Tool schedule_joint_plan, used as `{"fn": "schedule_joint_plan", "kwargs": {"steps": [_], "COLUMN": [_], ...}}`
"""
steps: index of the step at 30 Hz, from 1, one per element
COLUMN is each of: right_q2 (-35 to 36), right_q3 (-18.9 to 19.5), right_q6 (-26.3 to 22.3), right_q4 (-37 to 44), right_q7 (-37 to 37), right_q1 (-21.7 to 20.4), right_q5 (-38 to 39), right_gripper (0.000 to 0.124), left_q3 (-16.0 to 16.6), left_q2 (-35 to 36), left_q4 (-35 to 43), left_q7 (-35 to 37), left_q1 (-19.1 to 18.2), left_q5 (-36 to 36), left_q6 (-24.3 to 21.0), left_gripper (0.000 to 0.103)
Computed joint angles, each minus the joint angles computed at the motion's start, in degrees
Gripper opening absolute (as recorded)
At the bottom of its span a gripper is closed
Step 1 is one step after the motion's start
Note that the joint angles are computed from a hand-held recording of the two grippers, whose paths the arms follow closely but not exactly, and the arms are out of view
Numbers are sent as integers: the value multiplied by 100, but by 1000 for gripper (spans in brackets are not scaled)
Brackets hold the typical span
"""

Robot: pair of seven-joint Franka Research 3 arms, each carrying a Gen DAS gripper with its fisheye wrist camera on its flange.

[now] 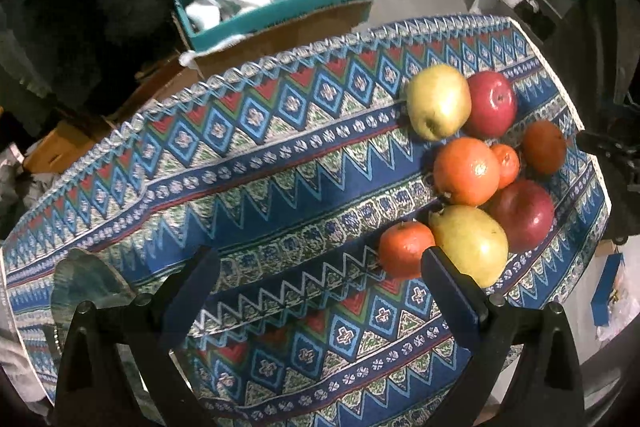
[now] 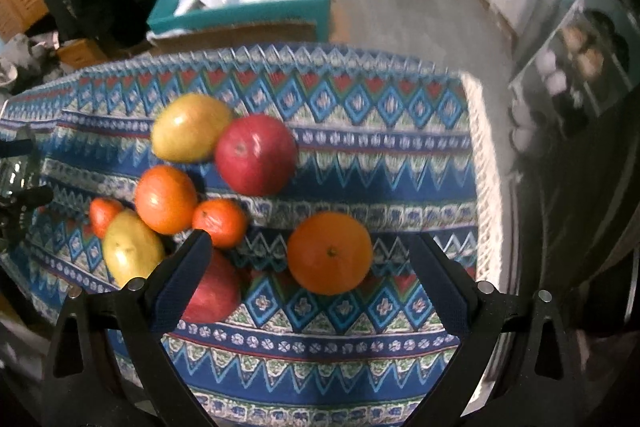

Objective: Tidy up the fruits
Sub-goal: 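Move the left tool to a tangerine while the right tool approaches a large orange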

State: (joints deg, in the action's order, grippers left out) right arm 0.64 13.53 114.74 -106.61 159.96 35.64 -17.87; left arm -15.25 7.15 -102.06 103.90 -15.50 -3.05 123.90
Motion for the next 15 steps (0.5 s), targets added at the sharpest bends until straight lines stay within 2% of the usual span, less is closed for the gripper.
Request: {"fn": "schedule_joint_plan", "kwargs": {"steps": [4,15], "right_q2": [-44,-1], "right_q3": [-46,-76], "right_q6": [217,420], "right_q4": [-278,-564], "right_q7": [-108,-404], "right_q1": [-72,-160], "right_q5": [308,651], "right_gripper": [97,96], "left_q3": [-46,-144], "left_q2": [97,346], "left_q4": [-14,-31], "left_q7": [110,266], "left_q1": [-33,-210], "left_q5": [-2,257], "left_q6": [-84,-161], "left_gripper": [102,102]}}
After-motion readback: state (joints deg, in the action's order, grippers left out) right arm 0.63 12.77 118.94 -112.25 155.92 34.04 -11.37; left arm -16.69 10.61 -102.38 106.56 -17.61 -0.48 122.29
